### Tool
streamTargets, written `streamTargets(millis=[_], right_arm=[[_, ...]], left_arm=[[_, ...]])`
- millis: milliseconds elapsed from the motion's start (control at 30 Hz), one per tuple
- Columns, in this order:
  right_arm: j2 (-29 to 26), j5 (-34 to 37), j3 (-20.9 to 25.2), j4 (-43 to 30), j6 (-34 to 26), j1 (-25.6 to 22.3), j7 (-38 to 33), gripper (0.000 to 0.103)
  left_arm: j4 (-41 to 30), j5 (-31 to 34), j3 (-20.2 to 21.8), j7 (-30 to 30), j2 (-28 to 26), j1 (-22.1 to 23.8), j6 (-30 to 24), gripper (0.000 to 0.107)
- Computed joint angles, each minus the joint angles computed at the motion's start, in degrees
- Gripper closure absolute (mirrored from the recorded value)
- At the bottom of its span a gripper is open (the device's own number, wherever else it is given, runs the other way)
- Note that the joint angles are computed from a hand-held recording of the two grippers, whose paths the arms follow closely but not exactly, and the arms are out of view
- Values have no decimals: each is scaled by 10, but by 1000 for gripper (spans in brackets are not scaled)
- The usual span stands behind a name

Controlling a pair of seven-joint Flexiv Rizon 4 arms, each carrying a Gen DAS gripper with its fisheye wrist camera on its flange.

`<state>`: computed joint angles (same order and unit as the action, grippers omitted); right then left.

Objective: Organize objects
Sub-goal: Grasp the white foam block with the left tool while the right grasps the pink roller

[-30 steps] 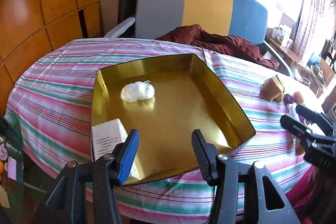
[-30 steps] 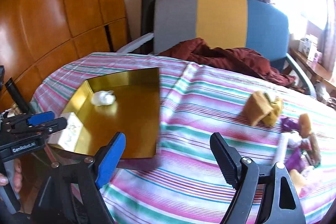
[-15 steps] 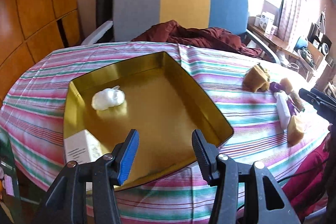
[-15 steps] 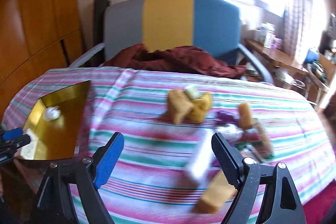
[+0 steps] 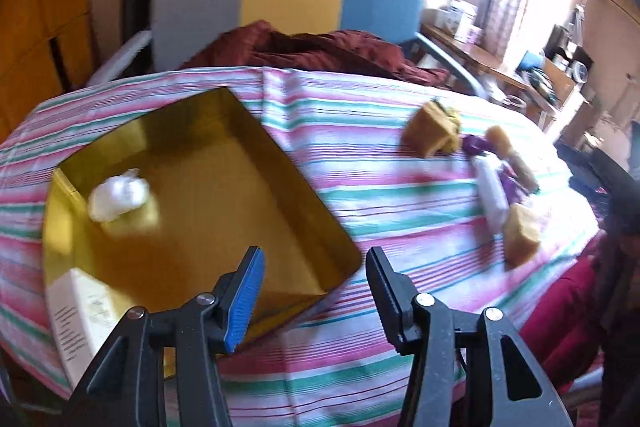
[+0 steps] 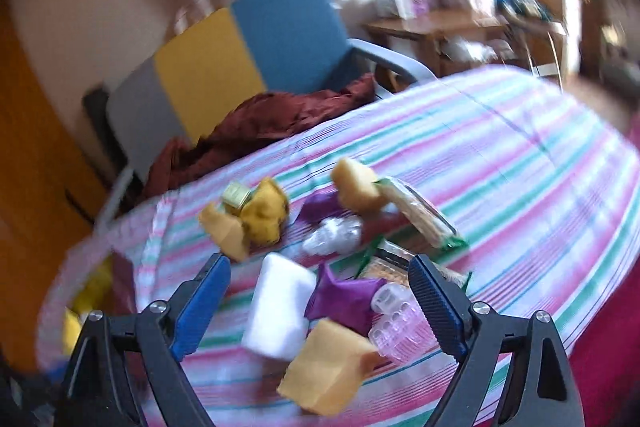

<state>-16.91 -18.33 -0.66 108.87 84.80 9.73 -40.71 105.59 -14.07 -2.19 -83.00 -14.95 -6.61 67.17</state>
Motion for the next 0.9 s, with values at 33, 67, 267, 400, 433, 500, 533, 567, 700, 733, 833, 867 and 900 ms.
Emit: streamTargets(millis=[33,67,267,400,433,500,533,567,700,733,833,867,900], right_arm=[[0,9,-2,2,5,-2,12,12],[0,7,-13,7,17,3,25,12],[-1,11,-35,28,91,15,48,10],[-7,39,-7,22,101,-6,29,9],[-9,47,1,20,100,-13,24,9],[-12,58,12,16,100,-20,14,8],[-13,64,21,13,99,-27,7,8],[-14,70,29,10,97,-32,2,8],[-18,89,49,3,93,-46,-19,7],[-18,94,51,3,95,-47,-22,7],[-20,109,63,1,99,-56,-30,7],[-22,116,71,-1,99,-63,-34,7],[-23,121,79,-3,99,-69,-39,7]], left_arm=[[-4,-10,-10,12,-5,1,-2,53],[-8,-17,-16,22,-9,2,-6,53],[-61,-51,-44,75,-55,-6,-47,54],[-105,-52,-48,76,-88,-20,-76,54],[-117,-53,-51,78,-97,-23,-84,54],[-139,-56,-56,82,-113,-29,-93,54],[-151,-60,-62,88,-121,-30,-100,54],[-164,-64,-67,93,-130,-32,-108,54],[-224,-71,-76,101,-168,-44,-138,54],[-246,-70,-76,97,-181,-49,-151,54],[-304,-71,-77,87,-217,-59,-185,54],[-325,-68,-75,81,-230,-65,-197,54],[-340,-67,-76,78,-241,-67,-206,54]])
